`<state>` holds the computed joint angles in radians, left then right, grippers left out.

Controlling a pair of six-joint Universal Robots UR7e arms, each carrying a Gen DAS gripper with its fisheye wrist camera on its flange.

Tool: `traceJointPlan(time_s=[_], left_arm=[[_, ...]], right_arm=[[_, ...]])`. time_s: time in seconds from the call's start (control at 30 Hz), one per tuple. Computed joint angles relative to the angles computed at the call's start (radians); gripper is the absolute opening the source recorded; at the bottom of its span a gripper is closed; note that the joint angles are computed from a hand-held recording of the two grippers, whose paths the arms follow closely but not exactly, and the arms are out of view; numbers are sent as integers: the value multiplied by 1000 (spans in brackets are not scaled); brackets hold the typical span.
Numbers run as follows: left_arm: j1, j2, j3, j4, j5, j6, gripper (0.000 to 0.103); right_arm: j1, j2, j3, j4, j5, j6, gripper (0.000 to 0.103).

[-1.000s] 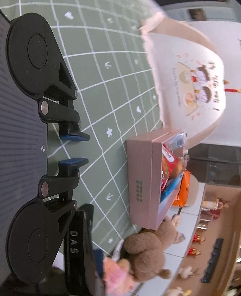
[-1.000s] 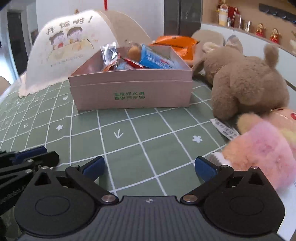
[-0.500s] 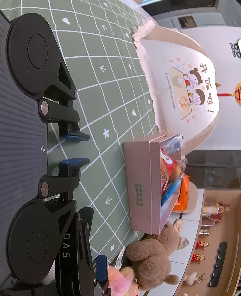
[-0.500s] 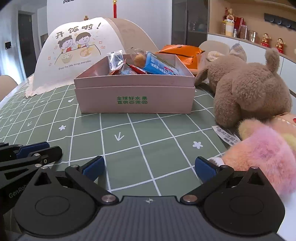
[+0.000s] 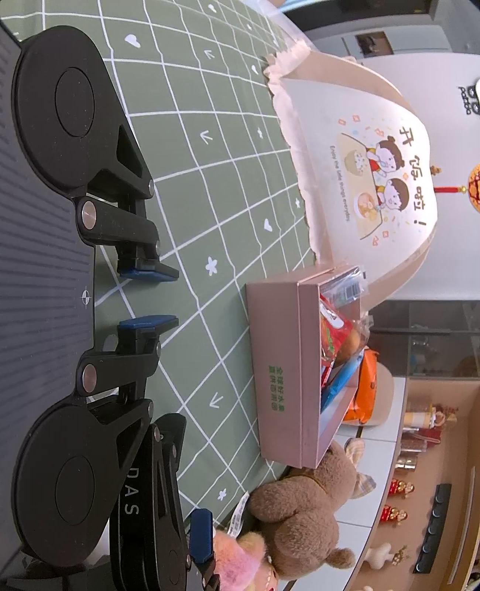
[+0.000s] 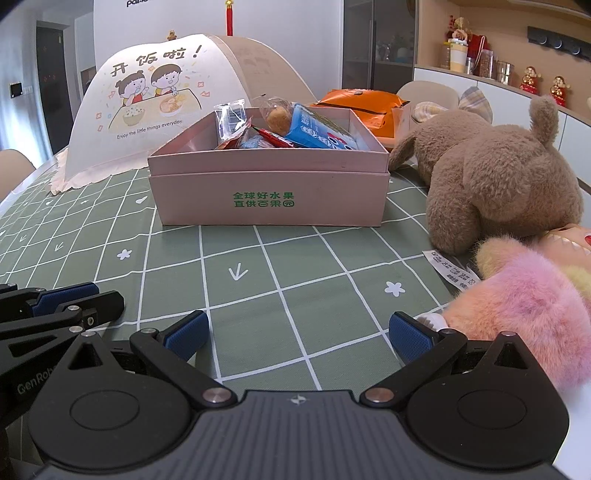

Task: Organize snacks

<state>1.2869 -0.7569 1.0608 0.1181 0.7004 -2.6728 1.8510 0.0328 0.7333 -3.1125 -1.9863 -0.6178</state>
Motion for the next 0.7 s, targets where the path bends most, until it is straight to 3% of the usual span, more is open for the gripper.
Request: traceJointPlan(time_s=[0.7], left_arm=[[0,-1,3,-2,-1,-1,23]], right_arm=[[0,1,-1,1,0,0,103]])
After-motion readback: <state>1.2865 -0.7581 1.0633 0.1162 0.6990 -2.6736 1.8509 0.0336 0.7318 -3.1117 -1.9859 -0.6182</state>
